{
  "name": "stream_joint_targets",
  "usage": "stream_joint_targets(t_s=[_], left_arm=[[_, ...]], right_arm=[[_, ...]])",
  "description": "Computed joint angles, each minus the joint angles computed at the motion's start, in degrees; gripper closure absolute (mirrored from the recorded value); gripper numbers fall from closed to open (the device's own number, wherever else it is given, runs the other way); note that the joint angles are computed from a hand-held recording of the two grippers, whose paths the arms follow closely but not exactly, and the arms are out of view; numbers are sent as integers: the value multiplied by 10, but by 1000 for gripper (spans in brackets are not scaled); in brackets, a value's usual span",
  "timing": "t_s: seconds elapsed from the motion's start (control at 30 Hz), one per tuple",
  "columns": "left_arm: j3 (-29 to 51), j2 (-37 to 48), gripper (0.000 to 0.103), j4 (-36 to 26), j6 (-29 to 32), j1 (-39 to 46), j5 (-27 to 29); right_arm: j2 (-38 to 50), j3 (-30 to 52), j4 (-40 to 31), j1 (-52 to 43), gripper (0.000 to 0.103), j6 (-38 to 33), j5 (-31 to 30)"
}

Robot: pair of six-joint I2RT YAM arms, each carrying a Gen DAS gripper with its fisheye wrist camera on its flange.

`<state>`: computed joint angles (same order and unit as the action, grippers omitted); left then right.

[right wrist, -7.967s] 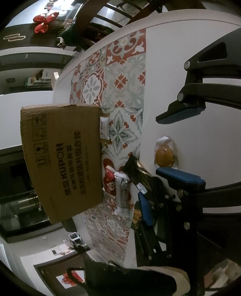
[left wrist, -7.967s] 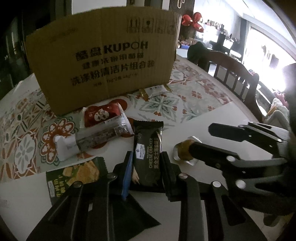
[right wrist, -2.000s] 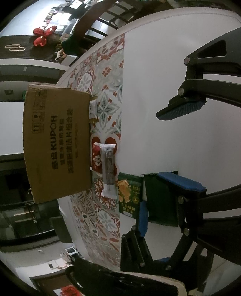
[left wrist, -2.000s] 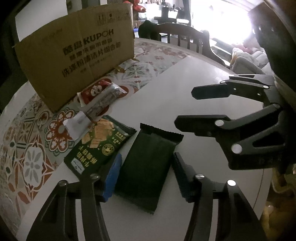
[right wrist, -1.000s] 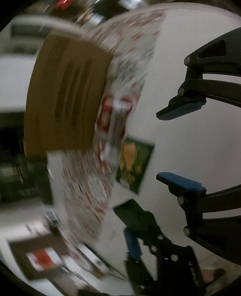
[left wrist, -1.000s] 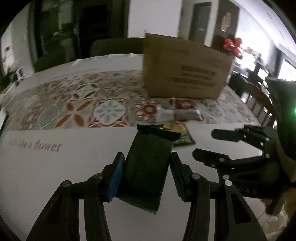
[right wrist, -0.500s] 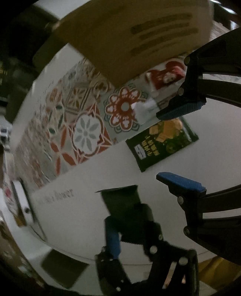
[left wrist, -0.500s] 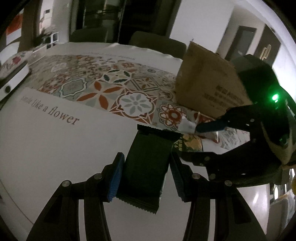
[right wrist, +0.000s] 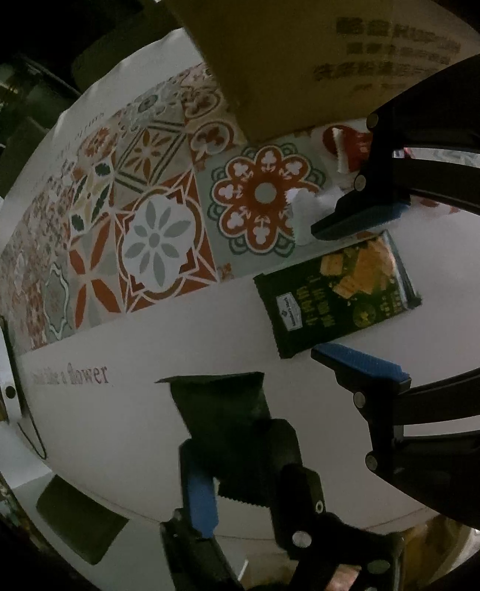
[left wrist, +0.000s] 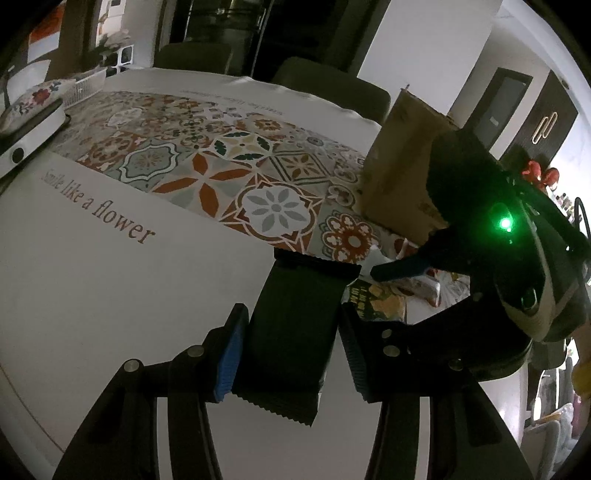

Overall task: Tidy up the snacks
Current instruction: 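Grasp the green cracker packet with the right tool while the left tool holds the dark packet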

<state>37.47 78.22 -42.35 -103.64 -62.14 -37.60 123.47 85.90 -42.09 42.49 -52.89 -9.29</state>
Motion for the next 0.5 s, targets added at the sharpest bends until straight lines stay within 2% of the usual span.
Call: stream_joint_targets(t_s=[0.27, 0.33, 0.5], left_arm=[[-10, 2, 54, 19, 17, 12, 10], [-10, 3, 54, 17, 18, 12, 9], [-11, 7, 54, 10, 8, 7, 9]], right_arm=[[25, 24, -16, 0, 44, 24, -13], [27, 22, -6, 0, 51, 35, -17], [-20, -59, 57, -13, 53, 71, -21]])
